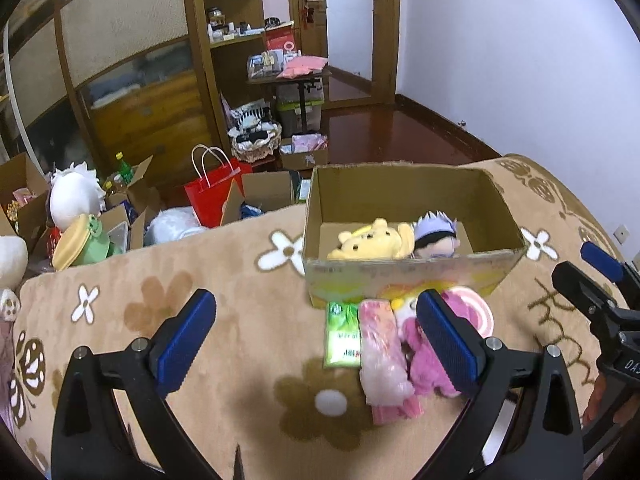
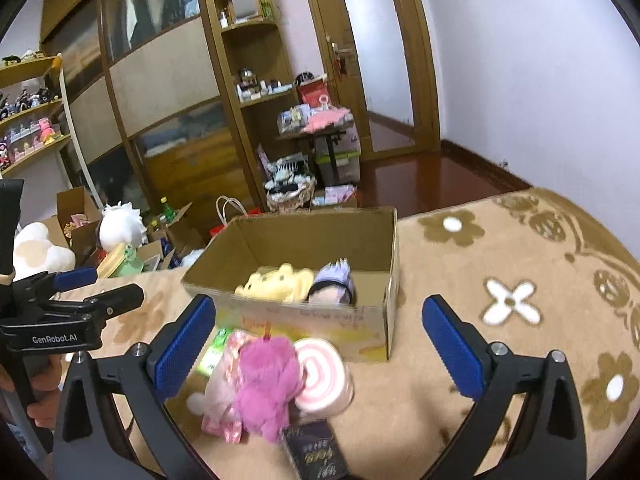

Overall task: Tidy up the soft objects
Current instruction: 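Move the right tool to the black tissue pack while the left tool approaches the pink plastic bundle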

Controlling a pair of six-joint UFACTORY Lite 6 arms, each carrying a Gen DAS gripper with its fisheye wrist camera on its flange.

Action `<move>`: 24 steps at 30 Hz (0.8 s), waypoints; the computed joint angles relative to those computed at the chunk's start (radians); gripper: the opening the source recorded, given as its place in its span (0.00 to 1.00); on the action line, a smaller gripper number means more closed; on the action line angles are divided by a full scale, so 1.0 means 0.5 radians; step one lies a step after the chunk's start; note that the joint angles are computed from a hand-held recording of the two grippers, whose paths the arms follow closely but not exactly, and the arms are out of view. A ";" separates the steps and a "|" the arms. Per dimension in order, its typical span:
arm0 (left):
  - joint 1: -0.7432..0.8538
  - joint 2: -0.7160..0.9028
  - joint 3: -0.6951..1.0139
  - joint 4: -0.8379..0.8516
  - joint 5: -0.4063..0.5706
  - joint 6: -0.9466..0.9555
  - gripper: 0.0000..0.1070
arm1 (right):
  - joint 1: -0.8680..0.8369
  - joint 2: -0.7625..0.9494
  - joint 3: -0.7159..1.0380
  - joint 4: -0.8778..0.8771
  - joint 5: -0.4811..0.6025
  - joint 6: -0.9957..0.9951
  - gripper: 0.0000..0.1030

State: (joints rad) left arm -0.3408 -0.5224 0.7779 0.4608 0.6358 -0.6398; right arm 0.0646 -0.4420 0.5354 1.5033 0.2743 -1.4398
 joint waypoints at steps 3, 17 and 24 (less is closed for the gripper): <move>-0.047 -0.070 -0.073 0.002 0.047 -0.043 0.93 | 0.002 -0.059 -0.064 -0.200 -0.005 0.203 1.00; -0.112 -0.169 -0.267 -0.068 0.078 -0.042 0.93 | 0.089 -0.186 -0.270 -0.676 -0.010 0.785 1.00; -0.163 -0.063 -0.296 -0.106 0.032 -0.019 0.93 | 0.053 -0.049 -0.294 -0.617 0.026 0.793 1.00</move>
